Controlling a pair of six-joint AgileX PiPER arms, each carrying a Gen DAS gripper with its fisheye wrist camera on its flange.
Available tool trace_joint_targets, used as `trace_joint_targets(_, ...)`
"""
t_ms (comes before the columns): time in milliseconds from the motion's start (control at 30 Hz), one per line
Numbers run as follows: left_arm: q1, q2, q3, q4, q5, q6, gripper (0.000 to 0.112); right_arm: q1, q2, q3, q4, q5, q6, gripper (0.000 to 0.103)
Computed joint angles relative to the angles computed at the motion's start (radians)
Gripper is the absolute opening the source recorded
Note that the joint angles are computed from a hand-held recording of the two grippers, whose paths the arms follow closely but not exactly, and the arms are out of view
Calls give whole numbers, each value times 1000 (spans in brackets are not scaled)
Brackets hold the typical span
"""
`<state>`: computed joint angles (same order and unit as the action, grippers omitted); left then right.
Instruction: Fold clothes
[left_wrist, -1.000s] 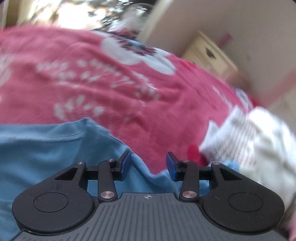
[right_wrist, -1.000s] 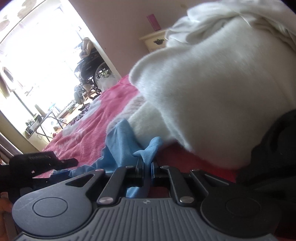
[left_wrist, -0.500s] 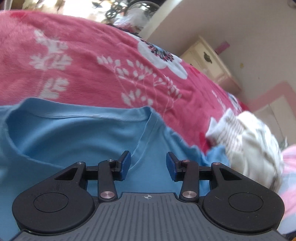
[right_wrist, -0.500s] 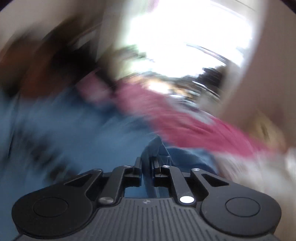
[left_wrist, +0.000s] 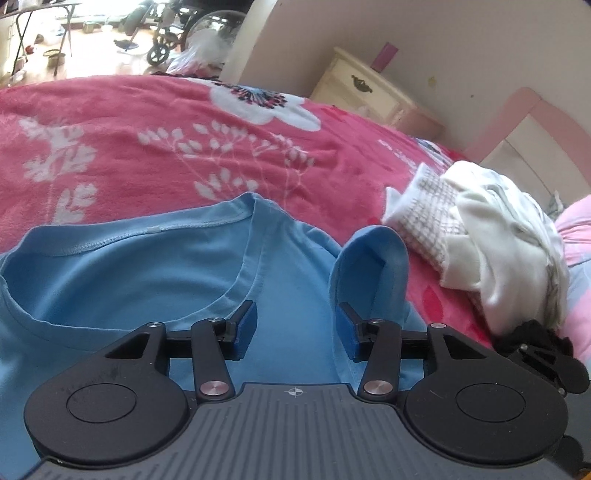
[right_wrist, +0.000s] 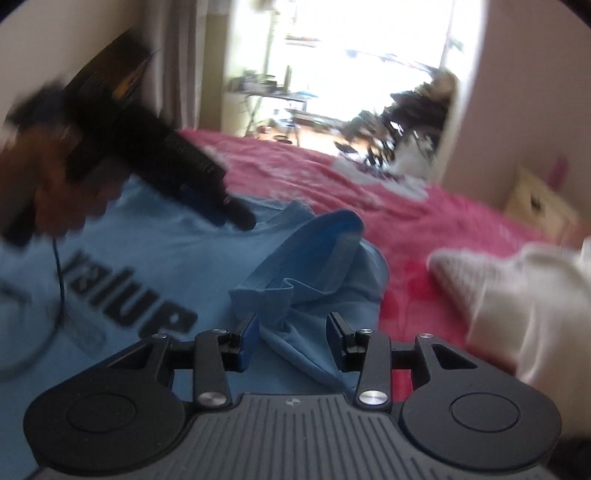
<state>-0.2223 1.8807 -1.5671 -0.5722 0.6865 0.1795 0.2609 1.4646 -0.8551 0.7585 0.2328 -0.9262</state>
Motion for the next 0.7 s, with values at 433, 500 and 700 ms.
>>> trace_joint_targets(433, -24, -15, 0, 73, -50, -4, 47, -57, 227, -294, -115, 240, 783, 43)
trace_joint_targets(500, -53, 14, -51, 141, -59, -11, 47, -38, 244, -314, -211, 249, 907, 43)
trace_joint_targets(700, -164, 152, -269, 437, -55, -53, 48, -46, 245, -316, -201, 265, 986, 44)
